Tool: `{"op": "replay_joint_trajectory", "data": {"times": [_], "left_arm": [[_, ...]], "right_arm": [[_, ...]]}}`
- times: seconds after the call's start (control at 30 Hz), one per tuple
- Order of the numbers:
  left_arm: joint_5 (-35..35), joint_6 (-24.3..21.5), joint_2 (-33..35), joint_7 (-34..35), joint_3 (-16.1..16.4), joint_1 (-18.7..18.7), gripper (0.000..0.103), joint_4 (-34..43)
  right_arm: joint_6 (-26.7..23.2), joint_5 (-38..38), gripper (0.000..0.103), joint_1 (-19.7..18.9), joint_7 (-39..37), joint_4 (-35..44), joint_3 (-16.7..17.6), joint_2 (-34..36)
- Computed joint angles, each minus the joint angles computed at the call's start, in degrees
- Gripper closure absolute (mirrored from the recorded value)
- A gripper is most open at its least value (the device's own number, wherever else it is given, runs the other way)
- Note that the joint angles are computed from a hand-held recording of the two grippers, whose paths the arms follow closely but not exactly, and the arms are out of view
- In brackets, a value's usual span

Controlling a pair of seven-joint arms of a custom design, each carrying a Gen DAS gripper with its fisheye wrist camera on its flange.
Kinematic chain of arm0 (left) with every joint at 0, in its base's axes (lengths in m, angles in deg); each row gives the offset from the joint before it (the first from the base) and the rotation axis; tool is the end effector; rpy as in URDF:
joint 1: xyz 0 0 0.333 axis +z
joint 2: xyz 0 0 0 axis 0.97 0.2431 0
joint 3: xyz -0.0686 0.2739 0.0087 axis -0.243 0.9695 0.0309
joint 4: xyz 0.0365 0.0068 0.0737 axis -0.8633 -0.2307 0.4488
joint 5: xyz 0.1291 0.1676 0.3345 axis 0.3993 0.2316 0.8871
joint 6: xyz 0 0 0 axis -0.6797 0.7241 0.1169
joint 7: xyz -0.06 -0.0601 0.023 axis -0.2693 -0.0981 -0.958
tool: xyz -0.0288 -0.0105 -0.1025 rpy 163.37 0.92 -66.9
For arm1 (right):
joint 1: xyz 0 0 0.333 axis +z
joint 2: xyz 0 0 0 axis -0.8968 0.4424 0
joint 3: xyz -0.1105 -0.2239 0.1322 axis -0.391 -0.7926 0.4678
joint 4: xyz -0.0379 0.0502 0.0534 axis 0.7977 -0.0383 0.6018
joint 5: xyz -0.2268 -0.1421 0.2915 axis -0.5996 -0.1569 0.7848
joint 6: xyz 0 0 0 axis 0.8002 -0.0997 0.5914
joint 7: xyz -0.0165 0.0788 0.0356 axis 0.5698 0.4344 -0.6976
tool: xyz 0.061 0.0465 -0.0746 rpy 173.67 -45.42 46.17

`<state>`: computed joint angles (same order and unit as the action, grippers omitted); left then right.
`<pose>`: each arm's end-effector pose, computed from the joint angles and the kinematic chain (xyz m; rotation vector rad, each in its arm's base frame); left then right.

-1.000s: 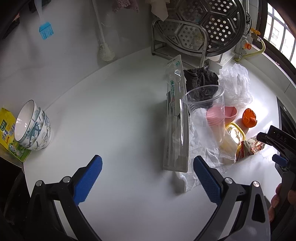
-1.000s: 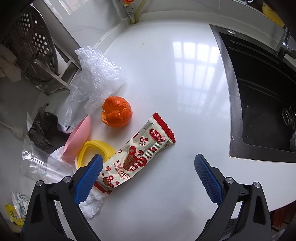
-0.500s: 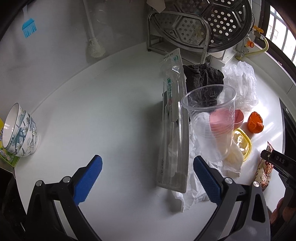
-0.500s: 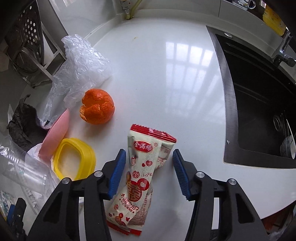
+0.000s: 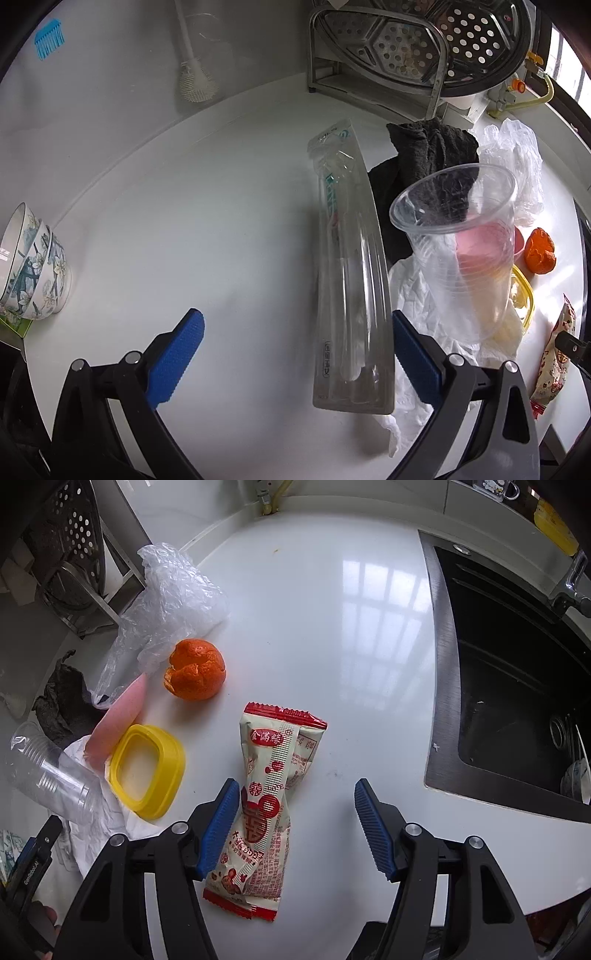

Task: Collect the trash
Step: 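Grasp the snack wrapper with the right tool while the left tool grasps the toothbrush package, then lift the toothbrush package with the left tool while the right tool lifts the wrapper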

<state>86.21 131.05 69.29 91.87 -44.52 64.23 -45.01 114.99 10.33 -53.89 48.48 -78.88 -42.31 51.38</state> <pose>0.4348 -0.2333 0.5042 -2.2695 1.3652 -0.2927 0.5289 0.1004 0.4902 -1.9564 1.9931 -0.1777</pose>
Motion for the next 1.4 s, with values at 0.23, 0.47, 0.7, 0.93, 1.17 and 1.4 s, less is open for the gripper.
{"op": "replay_joint_trajectory", "data": {"times": [0.23, 0.47, 0.7, 0.93, 1.17, 1.4], "left_arm": [[0.1, -0.3, -1.7, -0.9, 0.3, 0.8, 0.006, -1.7], [0.4, -0.1, -0.7, -0.5, 0.4, 1.4, 0.006, -1.3], [1.8, -1.9, 3.7, 1.5, 0.5, 0.8, 0.006, 1.7], [4.1, -1.9, 5.0, 0.4, 0.9, 0.5, 0.006, 2.1], [3.5, 1.3, 5.1, 1.9, 2.2, 0.8, 0.040, 1.6], [2.8, 3.0, 4.0, 2.2, 2.1, 0.8, 0.066, 0.7]], "right_arm": [[-1.3, 2.1, 0.041, 0.5, -1.6, -2.0, -0.1, -2.6], [-0.6, -1.5, 0.041, 1.0, -0.4, -2.7, 1.2, -3.0], [0.2, -2.8, 0.041, 1.4, -0.3, -2.8, 1.3, -2.7], [1.0, -3.9, 0.041, 1.9, -0.6, -2.6, 1.5, -2.2], [0.9, -2.6, 0.063, 2.3, -2.7, -3.1, 1.2, -2.3], [1.3, -1.5, 0.070, 2.6, -5.6, -3.3, 1.1, -2.4]]}}
